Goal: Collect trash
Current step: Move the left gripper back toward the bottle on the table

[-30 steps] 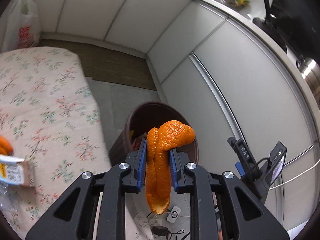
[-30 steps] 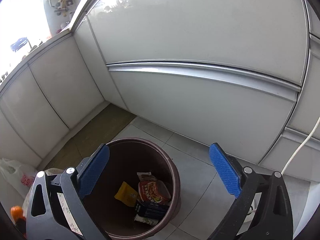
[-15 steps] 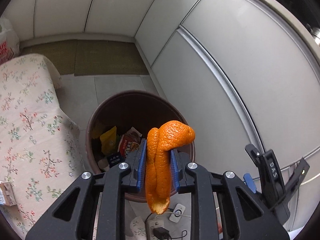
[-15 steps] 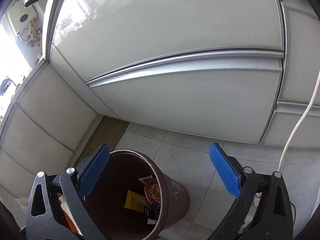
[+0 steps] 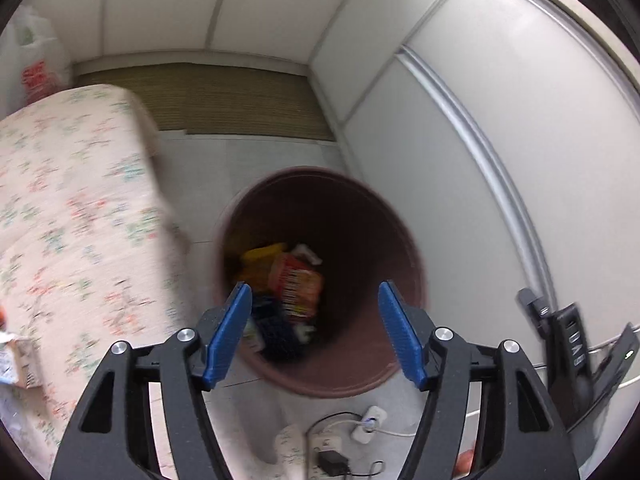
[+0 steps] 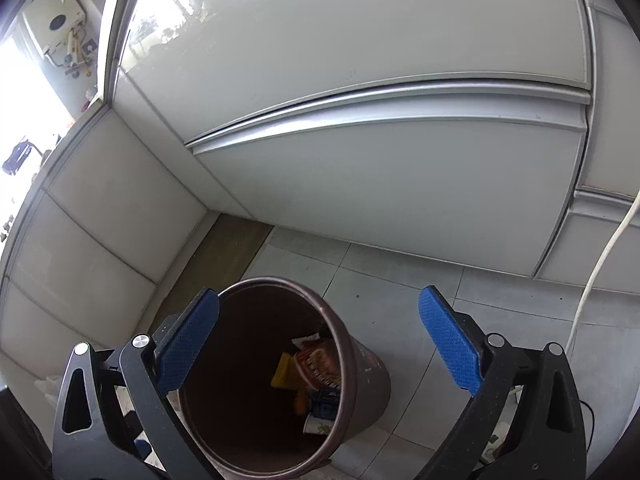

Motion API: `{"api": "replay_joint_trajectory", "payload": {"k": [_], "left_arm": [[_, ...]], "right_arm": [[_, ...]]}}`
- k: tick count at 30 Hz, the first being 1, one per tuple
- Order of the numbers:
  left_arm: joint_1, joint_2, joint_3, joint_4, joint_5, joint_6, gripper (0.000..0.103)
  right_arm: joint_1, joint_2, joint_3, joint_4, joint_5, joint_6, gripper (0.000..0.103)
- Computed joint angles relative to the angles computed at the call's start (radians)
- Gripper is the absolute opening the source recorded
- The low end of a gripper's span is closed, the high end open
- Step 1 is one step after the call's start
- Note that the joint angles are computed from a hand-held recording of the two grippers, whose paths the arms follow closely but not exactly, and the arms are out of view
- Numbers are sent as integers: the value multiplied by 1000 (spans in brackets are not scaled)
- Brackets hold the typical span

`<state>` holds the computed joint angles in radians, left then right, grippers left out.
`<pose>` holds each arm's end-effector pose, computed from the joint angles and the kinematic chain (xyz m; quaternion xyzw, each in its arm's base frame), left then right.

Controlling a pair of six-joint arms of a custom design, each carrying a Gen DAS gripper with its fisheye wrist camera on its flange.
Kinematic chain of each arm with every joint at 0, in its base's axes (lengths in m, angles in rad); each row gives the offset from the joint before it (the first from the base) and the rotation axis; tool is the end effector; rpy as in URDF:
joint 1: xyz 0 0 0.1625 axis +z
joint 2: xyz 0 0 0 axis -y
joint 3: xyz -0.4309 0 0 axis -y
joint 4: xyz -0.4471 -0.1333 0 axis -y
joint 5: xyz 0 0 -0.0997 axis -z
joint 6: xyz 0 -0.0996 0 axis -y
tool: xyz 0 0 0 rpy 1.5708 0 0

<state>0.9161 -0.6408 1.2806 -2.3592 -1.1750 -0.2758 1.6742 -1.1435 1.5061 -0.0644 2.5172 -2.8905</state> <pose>-0.3609 -0.7521 0.0770 0.1698 0.9630 -0.1530 0.1426 0.1165 -0.6142 0.2837 -0.3229 -0.6940 0.5853 0.2675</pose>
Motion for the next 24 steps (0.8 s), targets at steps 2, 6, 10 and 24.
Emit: {"api": "replay_joint_trajectory", "payload": {"k": [2,6,10,24], "left_arm": [[-1,-38,55,-6,60,-16,65],[0,-128,193,-53,188,-46,66],[16,-226,314,-113,296,-57,72],[124,-637,645,-182,436,-602,78]], "right_arm": [[6,16,-16,17,-8,-13,96],[17,61,-65,76,-40,-32,96],[32,136,-150,174,-73,-76,96],[119,335,-344,284,-107,-274,96]]}}
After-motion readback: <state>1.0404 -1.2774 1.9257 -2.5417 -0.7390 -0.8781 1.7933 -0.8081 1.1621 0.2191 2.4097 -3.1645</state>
